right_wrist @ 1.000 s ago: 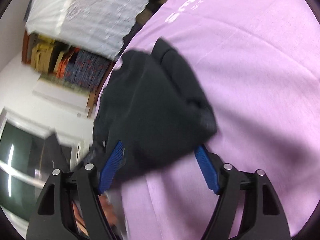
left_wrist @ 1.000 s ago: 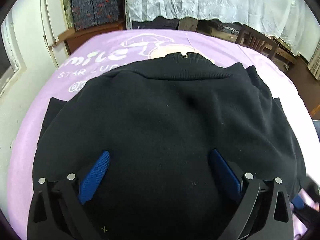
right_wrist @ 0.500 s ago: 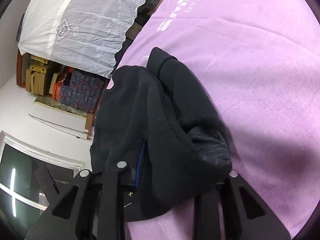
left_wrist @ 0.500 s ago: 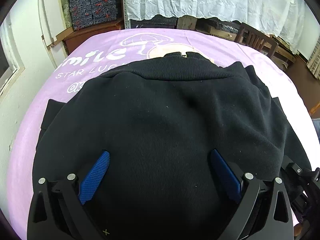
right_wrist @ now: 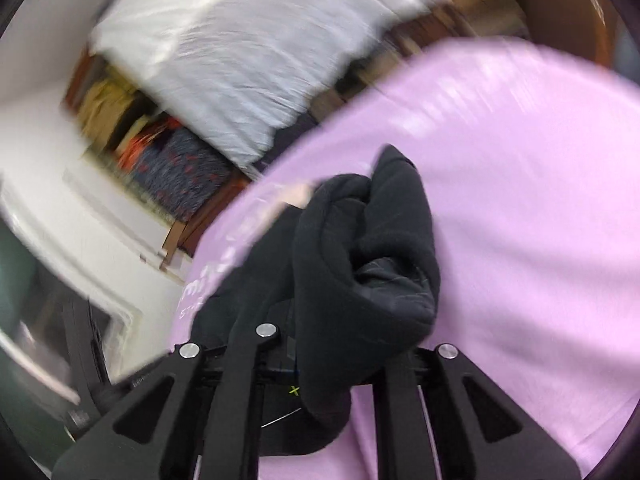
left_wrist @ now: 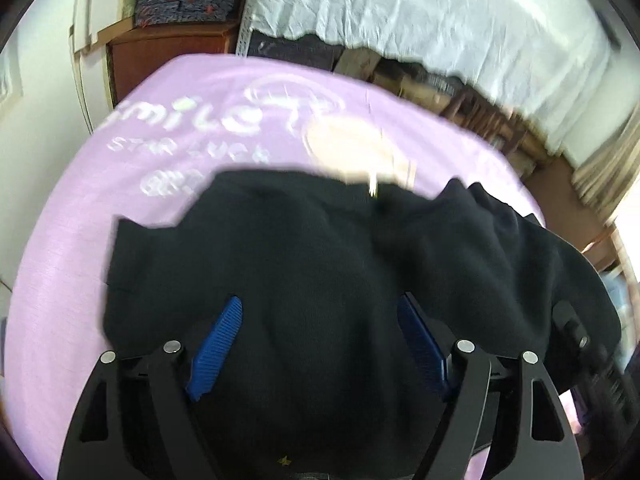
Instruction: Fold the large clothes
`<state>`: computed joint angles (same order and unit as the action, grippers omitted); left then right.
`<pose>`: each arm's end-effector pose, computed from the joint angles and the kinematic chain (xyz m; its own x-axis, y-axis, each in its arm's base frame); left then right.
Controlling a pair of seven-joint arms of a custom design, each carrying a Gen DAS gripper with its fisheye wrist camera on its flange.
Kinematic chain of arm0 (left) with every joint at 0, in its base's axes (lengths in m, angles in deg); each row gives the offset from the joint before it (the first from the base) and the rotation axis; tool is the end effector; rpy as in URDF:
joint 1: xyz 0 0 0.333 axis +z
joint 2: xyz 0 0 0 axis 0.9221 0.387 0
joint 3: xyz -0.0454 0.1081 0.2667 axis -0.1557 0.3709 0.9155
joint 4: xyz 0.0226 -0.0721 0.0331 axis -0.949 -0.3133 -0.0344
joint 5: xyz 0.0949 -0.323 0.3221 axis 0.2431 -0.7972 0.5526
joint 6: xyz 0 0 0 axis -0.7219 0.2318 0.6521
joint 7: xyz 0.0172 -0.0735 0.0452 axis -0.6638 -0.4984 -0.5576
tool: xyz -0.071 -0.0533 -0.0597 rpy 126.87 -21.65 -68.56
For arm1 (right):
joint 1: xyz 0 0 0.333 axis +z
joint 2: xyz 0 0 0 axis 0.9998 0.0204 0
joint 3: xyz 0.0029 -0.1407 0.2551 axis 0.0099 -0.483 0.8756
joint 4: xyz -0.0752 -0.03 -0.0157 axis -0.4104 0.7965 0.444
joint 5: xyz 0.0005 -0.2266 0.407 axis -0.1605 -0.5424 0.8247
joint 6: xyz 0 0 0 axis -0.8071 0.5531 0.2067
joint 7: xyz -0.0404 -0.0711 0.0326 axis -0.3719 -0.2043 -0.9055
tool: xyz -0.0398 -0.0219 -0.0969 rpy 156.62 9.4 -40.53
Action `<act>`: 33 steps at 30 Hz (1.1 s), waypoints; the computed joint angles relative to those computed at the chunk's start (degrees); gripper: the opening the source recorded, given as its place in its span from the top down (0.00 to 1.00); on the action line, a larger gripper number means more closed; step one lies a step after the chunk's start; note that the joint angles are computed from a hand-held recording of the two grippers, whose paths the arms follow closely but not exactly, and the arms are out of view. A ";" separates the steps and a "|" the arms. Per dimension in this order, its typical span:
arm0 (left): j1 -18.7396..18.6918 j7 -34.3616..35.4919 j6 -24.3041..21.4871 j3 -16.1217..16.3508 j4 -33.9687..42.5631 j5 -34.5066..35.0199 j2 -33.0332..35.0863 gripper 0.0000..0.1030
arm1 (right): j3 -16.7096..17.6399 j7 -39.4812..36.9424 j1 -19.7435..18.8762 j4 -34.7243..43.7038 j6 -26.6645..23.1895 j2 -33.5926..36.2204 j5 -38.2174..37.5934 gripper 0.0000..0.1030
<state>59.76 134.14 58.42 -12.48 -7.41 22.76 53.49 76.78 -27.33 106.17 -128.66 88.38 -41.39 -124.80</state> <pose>0.7304 -0.2948 0.3665 -0.5824 -0.7411 0.3341 -0.7521 0.3352 -0.5675 0.4813 0.2537 0.3403 -0.4667 -0.6650 -0.5830 -0.1395 0.7064 -0.6940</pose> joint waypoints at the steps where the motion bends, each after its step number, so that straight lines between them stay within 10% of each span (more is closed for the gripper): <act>1: 2.50 2.30 -1.99 -1.57 0.52 -3.45 -0.34 0.20 | 0.93 -5.78 0.62 1.78 -2.52 0.75 1.81 0.90; 4: 7.92 8.05 -8.44 -4.24 1.20 -13.61 -1.90 0.09 | 3.90 -27.31 4.05 11.77 -12.72 8.27 4.53 0.91; 8: 8.82 14.18 -13.62 -3.88 -0.94 -19.72 -5.57 0.04 | 2.96 -36.07 8.43 18.68 -17.14 15.63 3.27 0.90; 18: -2.73 7.06 -16.15 1.25 6.21 -1.98 -1.59 0.04 | -1.88 -43.43 14.30 21.74 -20.69 20.13 5.36 0.90; 23: -0.36 4.50 -26.95 -0.99 18.19 -3.97 7.55 0.75 | -2.46 -44.14 13.75 19.82 -18.79 19.07 6.54 0.89; 33: 3.43 15.52 -16.12 -1.60 4.40 -11.06 -4.82 0.86 | -1.52 -46.45 13.74 20.20 -19.41 17.58 4.17 0.90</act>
<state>63.19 149.66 42.31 -14.07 -3.01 11.70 48.67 75.25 -73.78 119.91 -108.47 68.98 -23.81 -120.64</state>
